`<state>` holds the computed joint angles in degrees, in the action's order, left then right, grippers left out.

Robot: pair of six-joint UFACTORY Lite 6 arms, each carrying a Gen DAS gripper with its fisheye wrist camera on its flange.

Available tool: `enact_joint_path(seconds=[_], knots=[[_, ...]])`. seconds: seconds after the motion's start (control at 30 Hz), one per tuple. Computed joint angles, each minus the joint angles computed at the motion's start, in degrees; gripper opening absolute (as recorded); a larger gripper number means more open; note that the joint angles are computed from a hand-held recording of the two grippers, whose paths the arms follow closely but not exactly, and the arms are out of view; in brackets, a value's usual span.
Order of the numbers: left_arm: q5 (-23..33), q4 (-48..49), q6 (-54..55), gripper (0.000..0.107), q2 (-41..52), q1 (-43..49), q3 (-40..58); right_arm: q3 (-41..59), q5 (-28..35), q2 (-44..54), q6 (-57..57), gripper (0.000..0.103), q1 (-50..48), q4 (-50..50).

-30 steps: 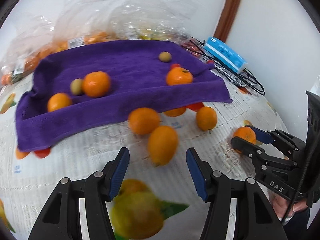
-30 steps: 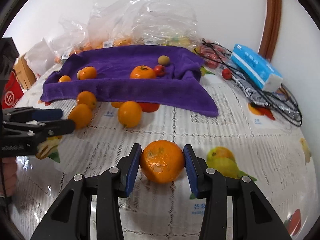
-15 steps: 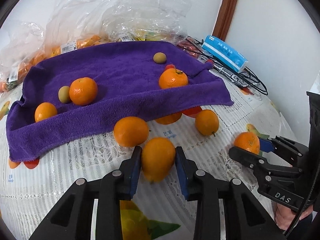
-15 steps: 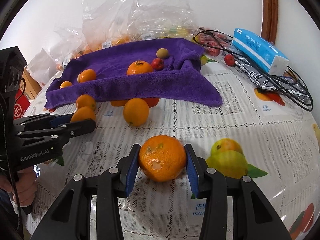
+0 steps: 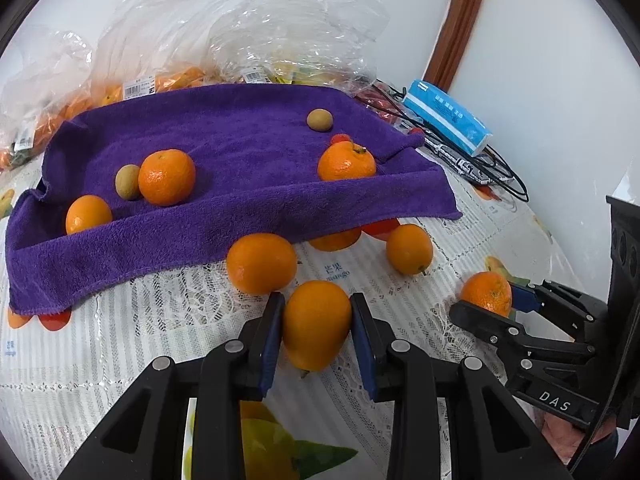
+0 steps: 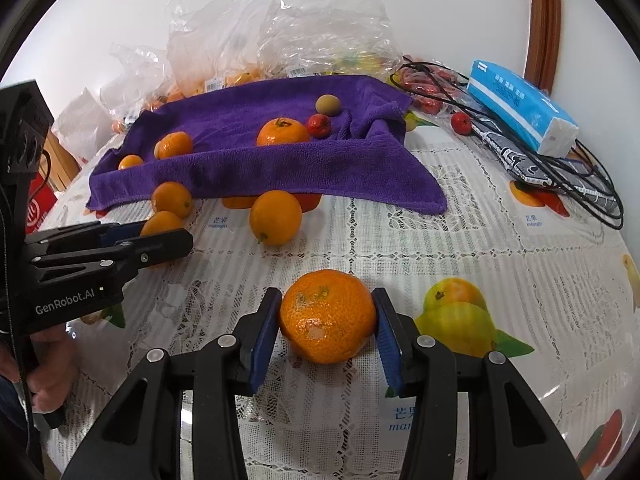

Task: Organize fruits
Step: 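Grasp a large orange with the right gripper while the left gripper grasps another orange, then lift both held oranges and carry them over the purple towel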

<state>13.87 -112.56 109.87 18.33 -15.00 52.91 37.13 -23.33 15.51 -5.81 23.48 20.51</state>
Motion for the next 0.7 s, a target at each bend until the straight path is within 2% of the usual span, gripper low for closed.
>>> enact_joint_path(seconds=[0.13,0.2,0.3,0.43,0.57,0.7], knots=[[0.00,-2.81,1.60,0.031,-0.35,0.25,-0.59,-0.97,-0.43,-0.62,8.85,0.047,-2.28,-9.29],[-0.10,-3.46,2.27,0.031,-0.45,0.26,-0.74,-1.08,-0.59,-0.67,10.16,0.047,-2.48,-10.44],[0.08,-3.16,2.51,0.031,-0.51,0.25,-0.82,-0.68,-0.42,-0.41,8.08,0.047,-1.75,-7.95],[0.96,-4.70,4.80,0.031,-1.56,0.15,-1.73,0.05,-0.30,0.10,0.55,0.044,0.23,0.54],[2.70,-5.65,6.52,0.031,-3.17,0.29,-3.06,-1.07,-0.91,-0.63,6.52,0.043,-1.33,-5.31],[4.91,-6.04,7.41,0.031,-5.13,0.85,-4.59,-2.54,-2.07,-1.94,6.15,0.043,-1.26,-3.52]])
